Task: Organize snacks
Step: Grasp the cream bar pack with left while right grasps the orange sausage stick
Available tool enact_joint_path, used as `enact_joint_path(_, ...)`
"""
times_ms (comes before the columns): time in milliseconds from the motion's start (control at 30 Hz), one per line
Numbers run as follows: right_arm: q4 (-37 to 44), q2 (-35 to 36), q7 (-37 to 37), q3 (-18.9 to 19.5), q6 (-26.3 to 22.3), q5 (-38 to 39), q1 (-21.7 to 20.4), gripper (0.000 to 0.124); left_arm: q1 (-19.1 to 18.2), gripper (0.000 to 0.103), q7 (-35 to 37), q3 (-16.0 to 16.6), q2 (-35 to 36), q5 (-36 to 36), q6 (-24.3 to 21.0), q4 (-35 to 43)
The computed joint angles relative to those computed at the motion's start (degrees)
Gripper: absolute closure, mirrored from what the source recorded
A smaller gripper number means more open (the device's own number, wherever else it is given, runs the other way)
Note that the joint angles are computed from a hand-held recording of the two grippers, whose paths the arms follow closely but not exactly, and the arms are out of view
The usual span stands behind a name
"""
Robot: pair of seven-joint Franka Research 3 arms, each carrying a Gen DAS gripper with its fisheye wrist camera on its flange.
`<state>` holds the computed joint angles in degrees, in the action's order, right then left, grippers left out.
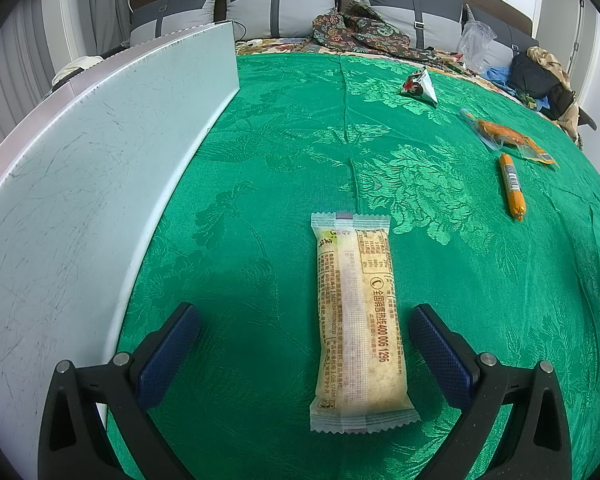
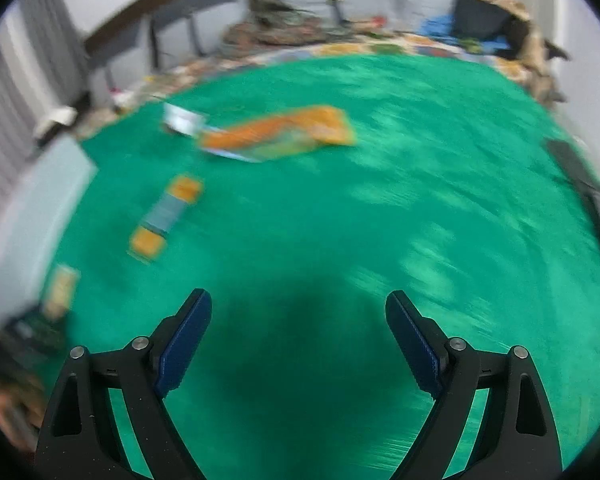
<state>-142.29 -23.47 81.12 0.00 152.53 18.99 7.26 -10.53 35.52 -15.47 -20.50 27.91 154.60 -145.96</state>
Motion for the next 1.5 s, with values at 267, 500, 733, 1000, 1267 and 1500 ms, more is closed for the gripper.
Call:
enact_joint_path(267,20.0,18.6,10.6,4.7,-8.0,-6.7,4.8,0.036,-0.1,0.0,0.0,0.0,0.0,0.0,-0.1,0.0)
enact_joint_path(500,22.7,22.0,23.5,4.0,-10.5,-21.1,6.1,0.102,-0.1,0.0,0.0,0.0,-0.1,-0.1,-0.1,0.0)
enact_joint_path(733,16.1,15.2,11.4,1.4,-9.1,-4.5,5.9,0.108,-0.3,0.0,0.1,0.1,-0.5,-0.3,-0.4,-0.2)
enact_joint_path(1000,4.9,0.8,-9.6,-7.2,-16.8,27.2,6.1,0.107,-6.5,0.009,16.5,5.4,0.5,-14.5,-8.9,3.7)
enact_joint_path(1267,-1.5,-7.6,-12.1,-8.0,-23.6,30.9,1.6,0.107,-7.6,0.077,24.5,6.3,-3.1,-23.6,-10.7,3.2)
enact_joint_path(1500,-2.2,-9.7,-12.5,-7.4,-25.7,34.3,2.1,0.107,-10.6,0.077,23.1,8.0,-13.9,-32.3,-6.5,-3.9)
